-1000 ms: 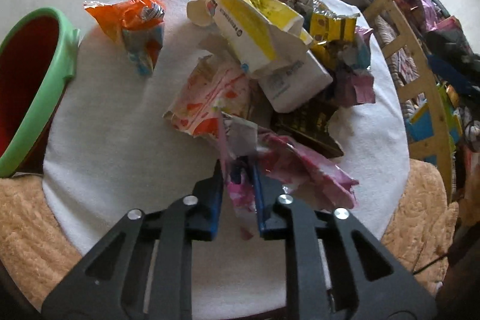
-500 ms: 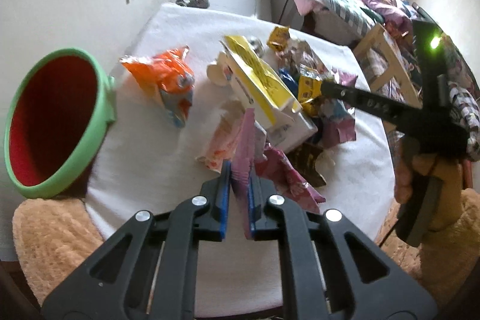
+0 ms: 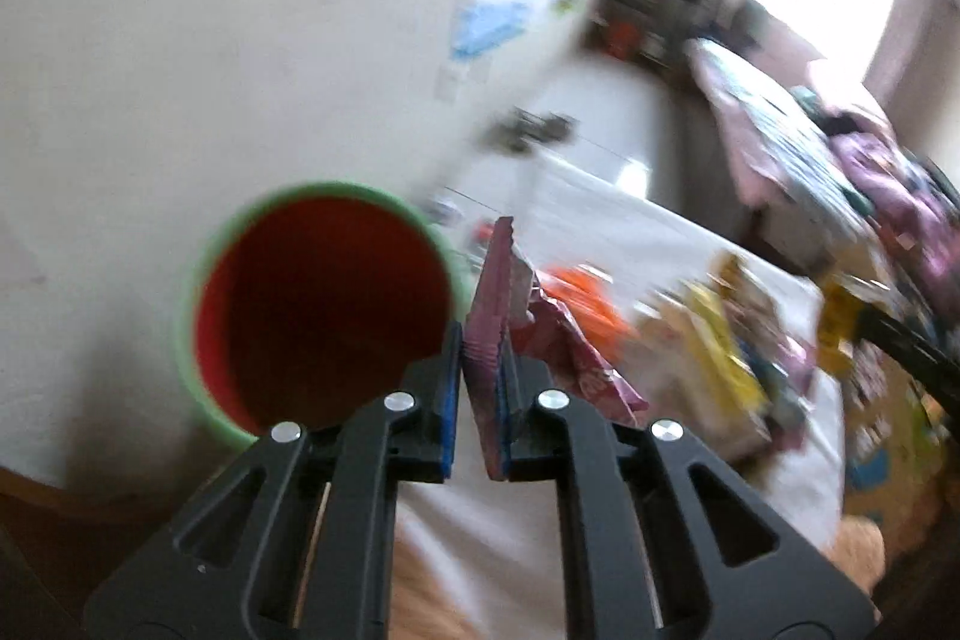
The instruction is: Collect trash
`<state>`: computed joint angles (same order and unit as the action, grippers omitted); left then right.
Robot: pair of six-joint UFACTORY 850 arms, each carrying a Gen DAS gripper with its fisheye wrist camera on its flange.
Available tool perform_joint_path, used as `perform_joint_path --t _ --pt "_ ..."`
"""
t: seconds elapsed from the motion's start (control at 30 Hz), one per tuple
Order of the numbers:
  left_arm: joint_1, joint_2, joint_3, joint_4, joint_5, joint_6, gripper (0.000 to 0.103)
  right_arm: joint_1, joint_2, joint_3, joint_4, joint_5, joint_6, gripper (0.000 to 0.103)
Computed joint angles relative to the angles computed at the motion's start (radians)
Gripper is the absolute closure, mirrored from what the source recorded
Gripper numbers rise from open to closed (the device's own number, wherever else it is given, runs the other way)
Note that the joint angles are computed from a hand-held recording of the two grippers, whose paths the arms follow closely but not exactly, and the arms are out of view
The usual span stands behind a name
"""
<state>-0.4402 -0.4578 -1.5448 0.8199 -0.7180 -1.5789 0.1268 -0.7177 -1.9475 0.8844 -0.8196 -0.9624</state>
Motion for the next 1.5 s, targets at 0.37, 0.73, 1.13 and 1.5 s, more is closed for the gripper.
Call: perform_joint_path --t 0.37,0.73,1.13,1.5 --pt "0.108 0.026 0.108 -0.008 -0.082 -0.052 0.094 0.183 -0.261 -0.365 -0.050 -0.228 0.157 0.099" --pt "0.149 0.018 0.152 -0.058 -0.015 -0.046 0.055 0.246 -0.407 -0.561 -0.153 -0.247 0.304 0.051" --pt "0.121 0.014 0.134 -0.013 -0.024 -0.090 0.044 0.160 -0.252 -0.350 -0.450 0.030 0.391 0.048" --pt "0.055 -0.080 -0.025 -0.106 0.016 0.094 0.041 0.117 -0.236 -0.211 -0.623 0.053 0.499 0.058"
